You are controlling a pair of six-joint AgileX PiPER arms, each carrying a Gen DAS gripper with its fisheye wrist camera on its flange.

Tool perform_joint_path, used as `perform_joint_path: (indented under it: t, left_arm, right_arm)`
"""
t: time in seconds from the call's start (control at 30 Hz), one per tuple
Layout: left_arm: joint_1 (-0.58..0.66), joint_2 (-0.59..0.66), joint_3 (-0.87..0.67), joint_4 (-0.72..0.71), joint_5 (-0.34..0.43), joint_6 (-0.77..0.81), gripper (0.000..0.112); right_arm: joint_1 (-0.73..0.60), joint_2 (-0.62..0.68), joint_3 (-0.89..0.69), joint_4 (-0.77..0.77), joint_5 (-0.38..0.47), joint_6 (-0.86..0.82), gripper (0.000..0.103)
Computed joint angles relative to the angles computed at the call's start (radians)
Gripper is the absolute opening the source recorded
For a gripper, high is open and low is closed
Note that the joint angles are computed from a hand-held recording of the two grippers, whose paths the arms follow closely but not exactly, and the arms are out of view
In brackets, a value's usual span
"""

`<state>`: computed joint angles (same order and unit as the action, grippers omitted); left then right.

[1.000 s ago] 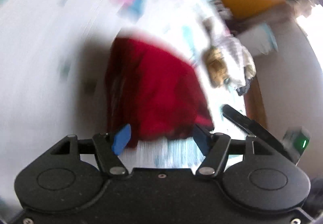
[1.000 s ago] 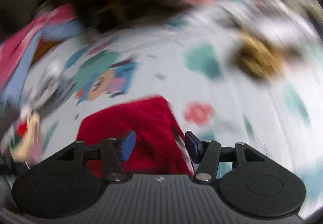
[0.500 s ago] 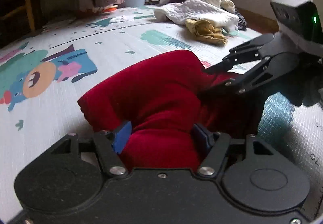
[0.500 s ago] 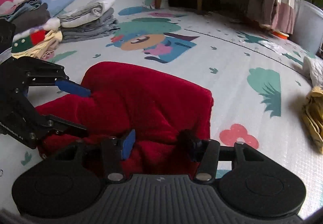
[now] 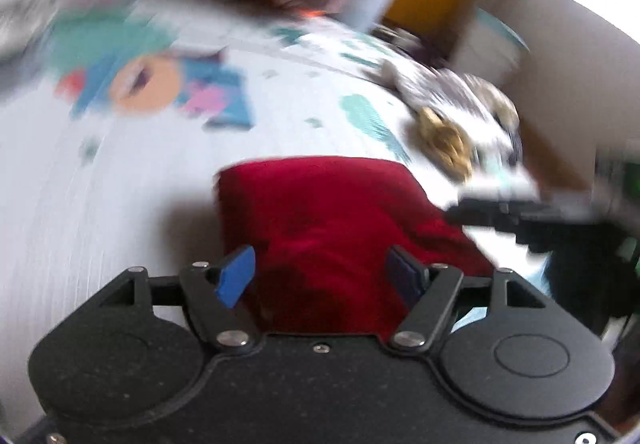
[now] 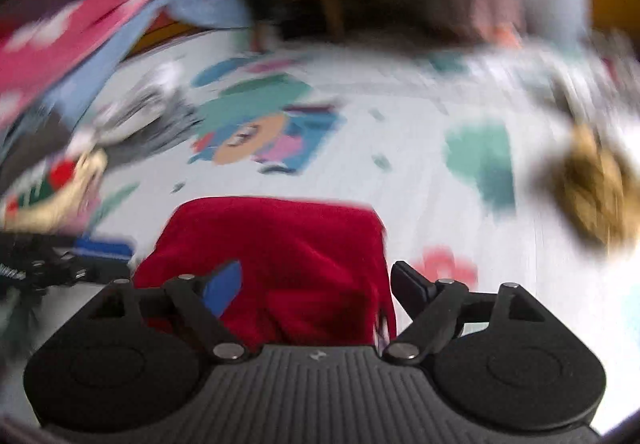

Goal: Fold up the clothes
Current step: 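Lift the red bundle off the mat with both grippers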

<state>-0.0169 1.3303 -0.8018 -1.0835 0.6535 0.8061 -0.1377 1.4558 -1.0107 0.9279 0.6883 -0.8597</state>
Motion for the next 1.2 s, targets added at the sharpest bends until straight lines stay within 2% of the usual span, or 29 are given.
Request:
perform_joint_path:
  t: [0.13, 0.27, 0.33, 0.47, 0.53, 0.57, 0.67, 0.73, 0.77, 0.8, 0.87, 0.9, 0.93, 1.0, 1.03, 1.1, 1.13, 1.17, 1.2]
  left_arm:
    - [0.111, 0.052, 0.012, -0.073, 0.118, -0.117, 0.074]
    - [0.117, 0.130, 0.003, -0.125, 0.159, -0.192, 0.077]
    - [0.109, 0.168, 0.003, -0.144, 0.172, -0.222, 0.077]
    - [0.111, 0.168, 0.059, -0.253, 0.169, -0.167, 0.076]
    - [0.101, 0.176, 0.064, -0.264, 0.177, -0.178, 0.067]
    - [0.093, 0.180, 0.065, -0.266, 0.180, -0.185, 0.064]
    - [0.008, 0.136, 0.061, -0.212, 0.082, -0.218, 0.064]
    - [0.006, 0.141, 0.059, -0.212, 0.077, -0.232, 0.053]
    - [0.016, 0.149, 0.058, -0.215, 0.091, -0.226, 0.036]
    - [0.015, 0.153, 0.062, -0.223, 0.093, -0.201, 0.035]
    - [-0.001, 0.156, 0.072, -0.244, 0.085, -0.126, 0.034]
    - [0.004, 0.165, 0.074, -0.259, 0.094, -0.105, 0.032]
    - [0.016, 0.179, 0.073, -0.276, 0.111, -0.092, 0.031]
    - [0.032, 0.160, 0.078, -0.285, 0.120, -0.075, 0.027]
    - [0.040, 0.146, 0.081, -0.288, 0.122, -0.067, 0.027]
    - [0.066, 0.125, 0.077, -0.259, 0.144, -0.086, 0.027]
    - [0.083, 0.119, 0.074, -0.237, 0.160, -0.092, 0.029]
    - [0.103, 0.123, 0.066, -0.209, 0.183, -0.104, 0.040]
    - [0.118, 0.132, 0.053, -0.177, 0.203, -0.128, 0.066]
  right_arm:
    - [-0.076, 0.094, -0.029, 0.082, 0.095, 0.134, 0.082]
    - [-0.077, 0.164, -0.036, 0.097, 0.113, 0.234, 0.085]
    - [-0.075, 0.166, -0.009, 0.131, 0.117, 0.196, 0.085]
    - [-0.089, 0.149, 0.059, 0.225, 0.104, 0.108, 0.084]
    - [-0.089, 0.149, 0.069, 0.243, 0.100, 0.110, 0.083]
    - [-0.074, 0.140, 0.068, 0.215, 0.091, 0.116, 0.082]
    - [0.009, 0.098, 0.058, 0.061, 0.045, 0.142, 0.081]
    - [0.041, 0.074, 0.078, 0.036, 0.002, 0.145, 0.081]
    - [0.027, 0.075, 0.083, 0.062, 0.006, 0.162, 0.077]
    - [0.008, 0.077, 0.087, 0.094, 0.014, 0.182, 0.074]
    - [-0.009, 0.072, 0.101, 0.115, 0.016, 0.177, 0.058]
    - [-0.016, 0.072, 0.102, 0.119, 0.023, 0.164, 0.056]
    - [-0.036, 0.080, 0.099, 0.140, 0.052, 0.155, 0.047]
    - [-0.068, 0.093, 0.089, 0.171, 0.106, 0.149, 0.044]
    - [-0.066, 0.086, 0.086, 0.165, 0.112, 0.146, 0.044]
    - [-0.045, 0.071, 0.061, 0.099, 0.115, 0.192, 0.055]
    - [-0.021, 0.053, 0.049, 0.032, 0.085, 0.254, 0.072]
    - [-0.006, 0.035, 0.048, -0.012, 0.051, 0.304, 0.080]
    - [-0.013, 0.022, 0.053, -0.017, 0.033, 0.338, 0.080]
